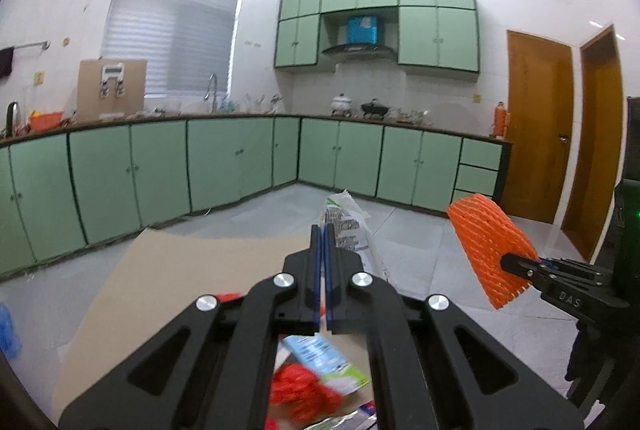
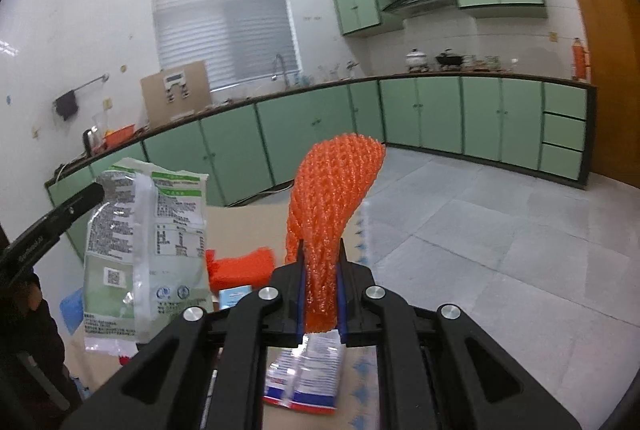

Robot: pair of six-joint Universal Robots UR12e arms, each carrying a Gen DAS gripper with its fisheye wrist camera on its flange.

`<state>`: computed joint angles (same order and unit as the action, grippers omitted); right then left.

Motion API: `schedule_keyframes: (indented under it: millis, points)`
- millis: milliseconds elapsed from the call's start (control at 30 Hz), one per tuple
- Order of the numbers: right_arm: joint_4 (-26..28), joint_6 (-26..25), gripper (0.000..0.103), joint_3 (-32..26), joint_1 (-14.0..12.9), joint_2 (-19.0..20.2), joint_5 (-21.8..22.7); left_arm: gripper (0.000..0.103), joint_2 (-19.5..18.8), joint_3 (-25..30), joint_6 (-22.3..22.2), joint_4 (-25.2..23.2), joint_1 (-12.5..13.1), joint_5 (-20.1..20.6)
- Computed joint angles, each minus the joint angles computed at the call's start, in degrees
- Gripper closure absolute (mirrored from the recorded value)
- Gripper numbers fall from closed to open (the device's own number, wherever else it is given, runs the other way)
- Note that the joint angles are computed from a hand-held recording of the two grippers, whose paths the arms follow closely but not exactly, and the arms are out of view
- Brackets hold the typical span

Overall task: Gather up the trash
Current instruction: 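Carry the orange mesh sleeve over the black bin while the left tool grasps the green-white bag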

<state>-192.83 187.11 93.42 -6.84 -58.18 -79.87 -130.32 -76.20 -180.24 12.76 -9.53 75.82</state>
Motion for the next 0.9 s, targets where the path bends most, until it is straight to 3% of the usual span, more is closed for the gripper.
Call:
schedule_keyframes:
  millis: [200, 500, 900]
  points:
    - [-1.5, 2.0, 0.092, 4.2, -2.3, -2.3, -3.9, 0.103, -1.2, 2.1, -0.3, -1.3, -2.2, -4.4]
    - [0.6, 4.4, 0.092, 8.0, -5.6, -2.2, -7.3, 0.103, -6.7, 8.2, 1.7, -9.7, -6.5, -8.6]
    - [4.2, 5.6, 0.092, 8.0, -8.4, 1.8, -7.2, 0.103, -14.1, 16.0, 8.0, -19.6, -10.4, -4.0]
